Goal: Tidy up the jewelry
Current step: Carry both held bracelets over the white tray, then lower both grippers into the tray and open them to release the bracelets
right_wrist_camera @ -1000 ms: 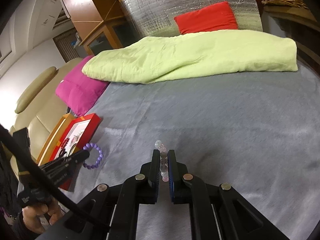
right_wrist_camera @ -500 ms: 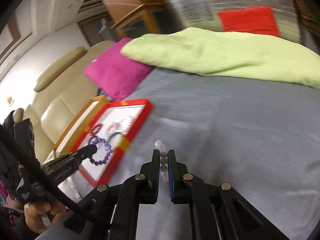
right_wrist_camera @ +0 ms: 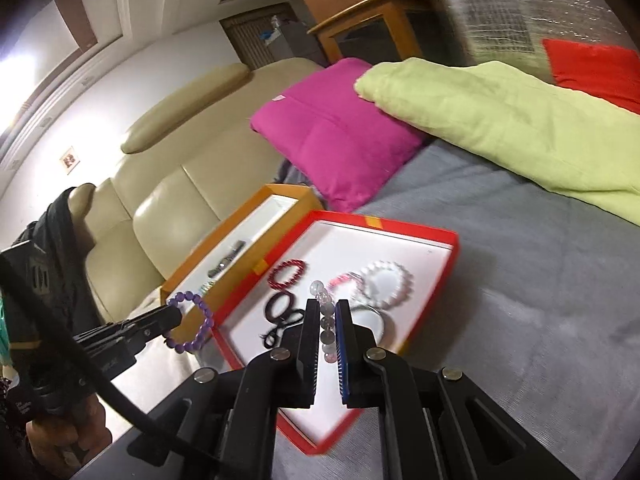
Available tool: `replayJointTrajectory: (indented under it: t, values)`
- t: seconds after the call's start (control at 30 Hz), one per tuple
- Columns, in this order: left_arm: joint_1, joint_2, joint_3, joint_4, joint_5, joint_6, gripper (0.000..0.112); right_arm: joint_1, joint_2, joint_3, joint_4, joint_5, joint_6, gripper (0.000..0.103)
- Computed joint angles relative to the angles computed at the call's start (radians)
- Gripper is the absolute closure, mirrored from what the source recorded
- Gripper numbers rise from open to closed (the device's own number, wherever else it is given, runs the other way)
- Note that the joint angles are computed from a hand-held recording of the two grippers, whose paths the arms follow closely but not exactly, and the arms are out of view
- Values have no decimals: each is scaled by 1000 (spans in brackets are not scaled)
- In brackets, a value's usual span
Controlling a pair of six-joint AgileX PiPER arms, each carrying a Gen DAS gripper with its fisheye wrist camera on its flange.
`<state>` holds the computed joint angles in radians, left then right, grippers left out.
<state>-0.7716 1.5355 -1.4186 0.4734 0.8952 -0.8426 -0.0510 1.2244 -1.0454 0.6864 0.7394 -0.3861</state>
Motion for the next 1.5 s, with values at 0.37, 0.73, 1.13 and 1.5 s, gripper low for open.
replayJointTrajectory:
  t: [0.37, 0.73, 1.13, 1.5]
  values:
    - [-7, 19, -29, -19, -8, -22, 103, -59, -22, -29, 10, 68, -16, 95]
    - [53, 110, 24, -104, -127, 13, 103, 17, 61, -104, -135, 54, 90, 95]
    - [154, 214, -56, -241, -181, 195, 103, 84, 368, -298, -111, 20, 179, 95]
    - [199, 375, -202, -305, -188, 282, 103, 115, 629, -549, -104, 59, 223, 95]
